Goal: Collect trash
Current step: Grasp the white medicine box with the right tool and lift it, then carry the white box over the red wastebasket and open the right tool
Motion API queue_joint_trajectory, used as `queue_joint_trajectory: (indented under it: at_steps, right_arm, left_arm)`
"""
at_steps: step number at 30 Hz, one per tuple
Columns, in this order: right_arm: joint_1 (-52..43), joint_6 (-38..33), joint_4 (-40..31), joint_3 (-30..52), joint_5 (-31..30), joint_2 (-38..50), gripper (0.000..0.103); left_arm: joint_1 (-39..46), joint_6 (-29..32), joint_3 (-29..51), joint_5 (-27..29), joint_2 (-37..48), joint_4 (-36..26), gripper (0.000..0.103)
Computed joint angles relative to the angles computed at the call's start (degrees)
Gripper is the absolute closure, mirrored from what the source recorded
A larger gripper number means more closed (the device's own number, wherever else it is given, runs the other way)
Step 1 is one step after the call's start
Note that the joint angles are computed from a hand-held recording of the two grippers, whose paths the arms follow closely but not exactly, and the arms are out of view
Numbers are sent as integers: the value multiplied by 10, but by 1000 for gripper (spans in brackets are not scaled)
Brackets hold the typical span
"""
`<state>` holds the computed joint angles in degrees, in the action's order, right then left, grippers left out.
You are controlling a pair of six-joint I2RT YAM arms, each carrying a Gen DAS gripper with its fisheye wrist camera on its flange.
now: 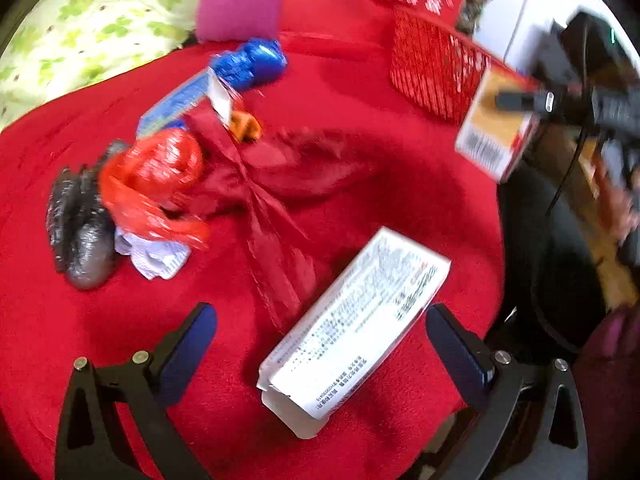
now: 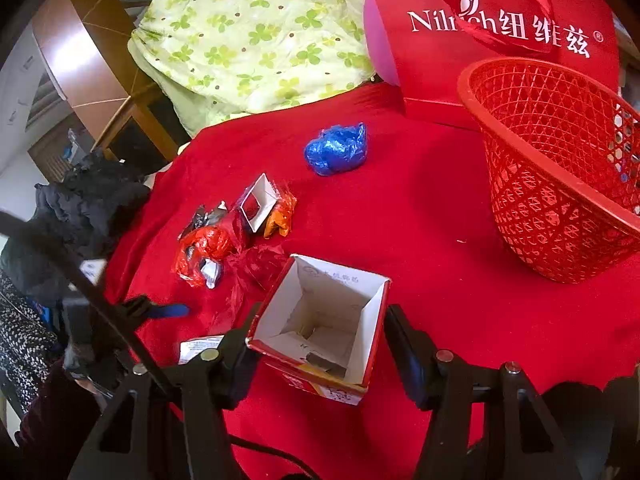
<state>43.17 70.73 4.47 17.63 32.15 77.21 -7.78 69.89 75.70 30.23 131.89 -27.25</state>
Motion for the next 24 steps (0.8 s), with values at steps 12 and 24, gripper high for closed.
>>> queue_joint_trajectory:
  at_steps: [12, 24]
  right_arm:
    - [33, -4, -27, 3, 35, -36, 41]
    - [136, 38, -279, 1, 188, -297, 41]
  left_arm:
    - [-6, -117, -113, -6, -23, 168, 45]
    - [-35, -256, -205, 69, -189, 193, 47]
